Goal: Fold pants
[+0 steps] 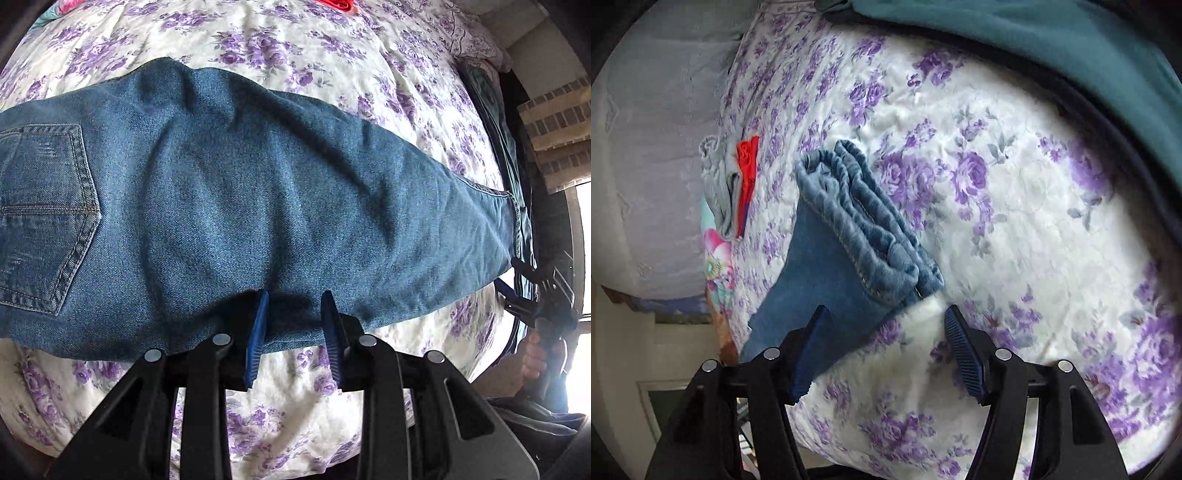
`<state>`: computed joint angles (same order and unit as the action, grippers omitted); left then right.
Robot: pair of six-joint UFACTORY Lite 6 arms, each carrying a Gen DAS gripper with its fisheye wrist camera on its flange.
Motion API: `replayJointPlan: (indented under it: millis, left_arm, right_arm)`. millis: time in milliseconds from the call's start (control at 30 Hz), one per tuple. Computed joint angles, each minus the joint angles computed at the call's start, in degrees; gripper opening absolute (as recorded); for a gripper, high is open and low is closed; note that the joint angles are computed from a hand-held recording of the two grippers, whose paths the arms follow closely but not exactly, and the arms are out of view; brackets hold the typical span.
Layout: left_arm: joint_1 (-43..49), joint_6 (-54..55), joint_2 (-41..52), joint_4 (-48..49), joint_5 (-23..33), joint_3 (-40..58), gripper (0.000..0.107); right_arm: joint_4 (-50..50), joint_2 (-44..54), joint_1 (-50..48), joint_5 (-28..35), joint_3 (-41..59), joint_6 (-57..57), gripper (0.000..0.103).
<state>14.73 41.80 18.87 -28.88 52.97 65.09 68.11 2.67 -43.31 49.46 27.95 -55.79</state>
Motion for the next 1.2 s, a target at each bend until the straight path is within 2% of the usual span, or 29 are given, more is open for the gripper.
replayJointPlan:
  millis: [100, 133, 167, 233, 267, 400, 533, 633, 800, 867, 933, 1100, 1200]
  left_arm:
    - [0.12, 0.00, 0.32, 0.01, -0.09, 0.07, 0.028]
    - [-0.07, -0.16, 0.28, 0.18, -0.37, -0.03, 0.028]
    - [-0.34, -0.30, 0.26, 0.35, -0.70, -0.12, 0.028]
    - [-0.77, -0.44, 0.07, 0.83, -1.40, -0.42, 0.028]
    - [-1.04, -0.89, 0.16, 1.09, -1.52, -0.27, 0.028]
    - [-3.49, -6.15, -1.89, 4.35, -1.17, 0.43, 0.027]
    - [-8.59, -4.61, -7.20, -0.42, 3.51, 2.83, 0.027]
    - [-15.53, -7.27, -3.64, -4.30, 6.01, 9.21, 0.027]
    - [-27.50, -13.40, 6.18, -3.86, -0.18, 17.26, 0.027]
    - [-30.35, -15.63, 10.75, -3.83, -1.71, 19.86, 0.019]
    - [-32.41, -18.07, 14.36, -1.46, -3.78, 21.34, 0.018]
    - [-37.02, -21.81, 12.51, 4.64, -11.19, 16.80, 0.018]
    - [-37.52, -22.34, 11.61, 5.71, -9.85, 16.81, 0.018]
  right_arm:
    - [5.56, 4.09, -1.25, 1.39, 2.12, -3.79, 0.066]
    - [7.33, 5.01, -0.40, 1.18, 3.08, -4.64, 0.059]
    - [7.62, 4.99, 0.07, 0.39, 3.65, -4.75, 0.040]
    - [7.19, 5.53, 1.01, -0.26, 4.64, -4.42, 0.028]
    - [6.22, 4.51, 0.69, -0.35, 4.42, -3.76, 0.026]
    - [-0.22, -2.76, 4.85, -4.86, 4.46, 3.78, 0.024]
    - [-9.67, -10.01, 10.94, -8.46, 6.14, 13.07, 0.024]
    - [-12.85, -12.06, 12.41, -8.62, 6.83, 16.34, 0.024]
    - [-14.78, -14.61, 11.85, -7.07, 6.17, 17.46, 0.024]
    - [-14.84, -15.53, 11.47, -6.36, 5.59, 17.59, 0.024]
    - [-15.04, -16.12, 12.15, -6.06, 5.48, 18.16, 0.024]
    - [-18.15, -18.07, 17.28, -9.20, 6.00, 23.29, 0.024]
    - [-19.45, -18.12, 18.36, -9.22, 7.20, 26.20, 0.024]
